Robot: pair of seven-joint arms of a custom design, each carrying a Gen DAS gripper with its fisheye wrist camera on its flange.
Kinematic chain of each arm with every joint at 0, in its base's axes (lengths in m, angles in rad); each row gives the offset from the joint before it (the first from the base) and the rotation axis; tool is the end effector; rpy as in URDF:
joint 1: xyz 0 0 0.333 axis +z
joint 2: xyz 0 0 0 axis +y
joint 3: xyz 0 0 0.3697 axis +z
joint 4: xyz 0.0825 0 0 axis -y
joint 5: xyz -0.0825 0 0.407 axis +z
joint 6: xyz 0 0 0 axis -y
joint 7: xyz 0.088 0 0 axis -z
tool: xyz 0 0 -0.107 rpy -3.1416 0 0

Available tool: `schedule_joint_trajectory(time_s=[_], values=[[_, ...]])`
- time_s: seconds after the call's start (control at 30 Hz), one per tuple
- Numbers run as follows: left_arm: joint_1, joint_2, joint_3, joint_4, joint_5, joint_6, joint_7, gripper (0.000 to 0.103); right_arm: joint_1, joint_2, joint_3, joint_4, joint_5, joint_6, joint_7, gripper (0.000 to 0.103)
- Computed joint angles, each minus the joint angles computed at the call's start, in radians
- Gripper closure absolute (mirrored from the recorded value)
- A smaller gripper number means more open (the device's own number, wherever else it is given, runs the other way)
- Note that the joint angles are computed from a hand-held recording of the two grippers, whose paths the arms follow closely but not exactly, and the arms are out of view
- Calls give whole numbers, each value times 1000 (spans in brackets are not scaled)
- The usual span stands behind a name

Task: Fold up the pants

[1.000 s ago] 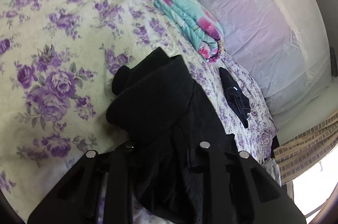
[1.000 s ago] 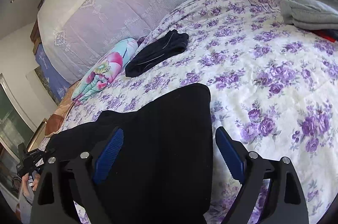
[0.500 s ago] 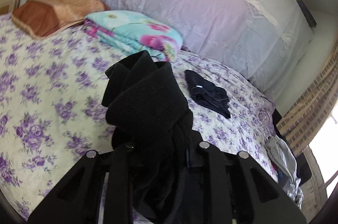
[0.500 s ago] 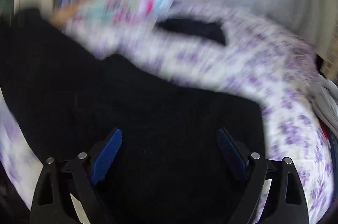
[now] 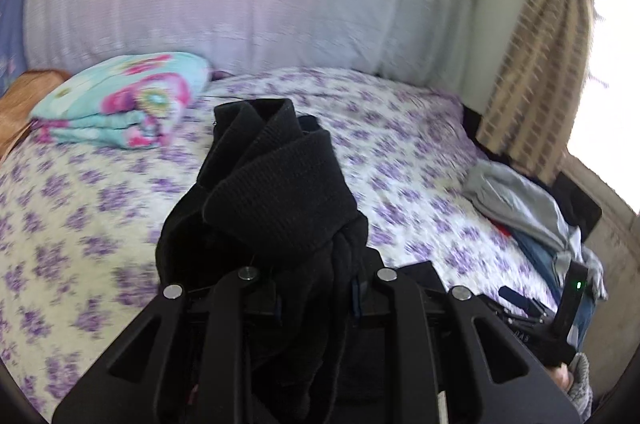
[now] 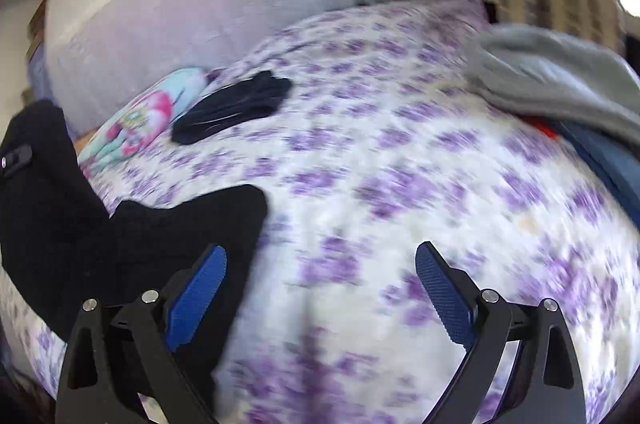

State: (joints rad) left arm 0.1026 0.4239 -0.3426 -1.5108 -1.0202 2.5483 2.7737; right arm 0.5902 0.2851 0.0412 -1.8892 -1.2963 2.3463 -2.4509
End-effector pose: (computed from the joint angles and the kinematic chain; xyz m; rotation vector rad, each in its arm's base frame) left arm 0.7552 -0.1214 0.5389 -1.1107 2.2663 -1.4530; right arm 0.5555 0.3859 0.4200 -0.9353 2.1050 -0.8357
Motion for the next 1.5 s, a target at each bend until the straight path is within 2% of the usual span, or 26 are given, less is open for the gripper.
schedule_joint_trajectory(time_s=[0.1, 0.17, 0.27, 0.3, 0.33, 0.4, 0.47, 0.5, 0.57, 0.6, 0.63, 0.7, 0.77, 0.8, 0.87, 1.0, 1.07, 1.1, 1.13, 1.17, 1.23, 1.27, 1.3, 1.33, 1.4, 1.5], values=[[-49, -23, -25, -74, 18, 54, 81, 82, -14, -31, -8, -85, -68, 73, 171, 7], [-99, -32, -26, -137, 65, 131, 126, 82, -24, -42, -11, -114, -167, 109, 298, 7], [-180, -31, 1, -232, 212, 254, 106, 80, -40, -42, 8, -120, -214, 116, 339, 7], [-201, -31, 14, -258, 268, 286, 80, 74, -43, -42, 13, -120, -220, 115, 341, 6], [-194, -37, 1, -285, 285, 305, 94, 67, -47, -41, 15, -120, -234, 119, 349, 6], [-102, -70, -93, -329, 207, 272, 196, 31, -54, -43, 18, -123, -261, 127, 375, 5], [-25, -108, -156, -353, 71, 214, 343, 19, -58, -47, 23, -130, -288, 128, 406, 5], [-4, -126, -170, -363, 0, 204, 416, 19, -63, -51, 23, -134, -298, 132, 414, 5], [30, -159, -181, -370, -141, 185, 528, 17, -68, -51, 29, -134, -304, 129, 422, 5], [30, -163, -169, -360, -169, 178, 526, 14, -71, -52, 31, -134, -298, 130, 414, 5], [22, -160, -152, -349, -174, 177, 506, 13, -72, -52, 35, -130, -272, 121, 391, 5], [-16, -128, -96, -295, -125, 204, 388, 13, -64, -51, 40, -100, -204, 73, 284, 5], [-82, -82, -8, -227, 15, 204, 165, 13, -52, -41, 41, -38, -175, 39, 136, 5], [-112, -50, 43, -179, 119, 165, 16, 13, -45, -26, 41, 14, -151, 16, 38, 5], [-126, -2, 78, -110, 228, 124, -130, 13, -34, 16, 33, 120, -120, 10, -111, 5], [-126, 38, 85, -103, 346, 163, -201, 13, -25, 145, 14, 336, 25, 24, -395, 5], [-130, 51, 95, -118, 422, 169, -225, 13, -39, 227, 42, 439, 164, -49, -579, 5], [-132, 63, 104, -113, 464, 154, -245, 13, -28, 257, 27, 462, 238, -92, -656, 5], [-120, 76, 99, -112, 483, 144, -249, 13, -27, 265, 22, 451, 273, -110, -671, 5], [-93, 79, 76, -123, 476, 146, -237, 11, -27, 255, 2, 405, 316, -72, -662, 5], [-17, 88, 7, -127, 428, 121, -176, 10, -101, 195, 31, 249, 301, 129, -499, 4], [9, 86, -15, -128, 407, 102, -153, 10, -106, 174, 23, 210, 296, 181, -451, 4], [32, 82, -32, -130, 381, 83, -134, 10, -75, 164, -9, 203, 319, 176, -462, 4], [52, 75, -46, -130, 350, 58, -114, 10, -17, 160, -55, 219, 327, 116, -480, 4], [92, 60, -72, -128, 259, 30, -50, 10, 45, 151, -84, 250, 278, 19, -472, 4], [114, 42, -77, -118, 126, 68, 18, 10, 106, 124, -95, 272, 154, -23, -448, 4]])
